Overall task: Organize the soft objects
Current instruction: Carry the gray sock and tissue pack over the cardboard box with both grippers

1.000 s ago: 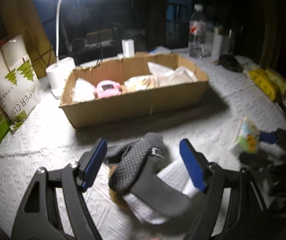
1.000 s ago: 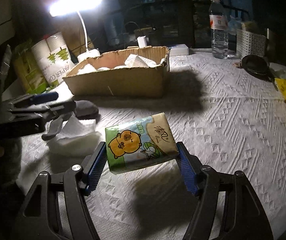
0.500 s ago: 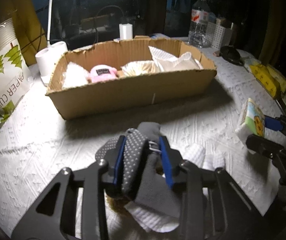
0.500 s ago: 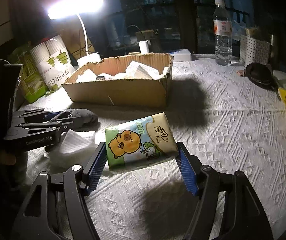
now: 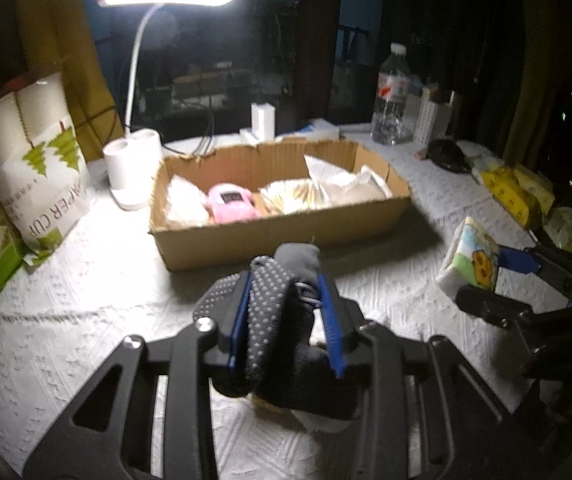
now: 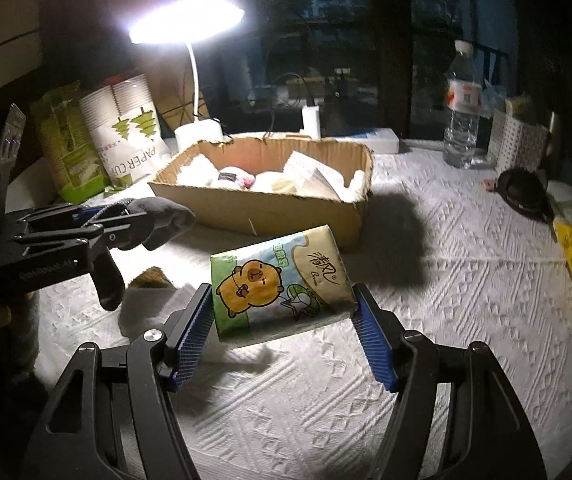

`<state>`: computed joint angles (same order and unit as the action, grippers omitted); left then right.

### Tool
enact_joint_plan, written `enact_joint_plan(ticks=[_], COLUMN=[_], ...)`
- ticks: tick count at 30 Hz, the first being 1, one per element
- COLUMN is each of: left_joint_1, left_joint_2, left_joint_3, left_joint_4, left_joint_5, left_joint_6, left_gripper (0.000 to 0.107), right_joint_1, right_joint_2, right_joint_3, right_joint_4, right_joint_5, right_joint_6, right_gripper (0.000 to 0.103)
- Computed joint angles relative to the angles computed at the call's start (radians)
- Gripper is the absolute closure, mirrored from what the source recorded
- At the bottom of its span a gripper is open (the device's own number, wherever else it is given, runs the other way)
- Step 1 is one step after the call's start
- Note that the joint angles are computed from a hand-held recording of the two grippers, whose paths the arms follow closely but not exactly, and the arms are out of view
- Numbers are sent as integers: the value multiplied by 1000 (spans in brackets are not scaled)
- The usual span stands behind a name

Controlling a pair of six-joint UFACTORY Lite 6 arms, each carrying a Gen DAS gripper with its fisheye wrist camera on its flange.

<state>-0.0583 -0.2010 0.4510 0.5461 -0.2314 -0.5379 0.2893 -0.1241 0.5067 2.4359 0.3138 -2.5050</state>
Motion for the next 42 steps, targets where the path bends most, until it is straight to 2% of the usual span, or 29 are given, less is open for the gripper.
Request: enact_joint_plan(ticks=[11, 18, 23, 32, 38, 42], left_joint_1=[129, 207, 262, 349, 365, 343], left_joint_2=[-127, -149, -125, 17, 152, 233], left_joint_3=[6, 50, 107, 232, 322, 374], left_joint_4=[502, 662, 712, 693, 665, 622], left_joint_5=[-34, -94, -137, -204, -230, -228], left_joint_6=[-445, -579, -605, -560, -536, -502], left_gripper=[74, 74, 74, 73, 74, 74], right_joint_1=[110, 162, 188, 199, 194, 188], right_joint_2=[-27, 0, 47, 182, 299, 379], right_joint_3=[86, 182, 260, 408, 534, 623], right_joint_4=[135, 264, 371, 399, 264, 99], right_joint_5=[-107, -163, -185, -190, -195, -196], right_joint_6=[-103, -236, -348, -383, -243, -80], right_gripper=[32, 32, 32, 32, 32, 32])
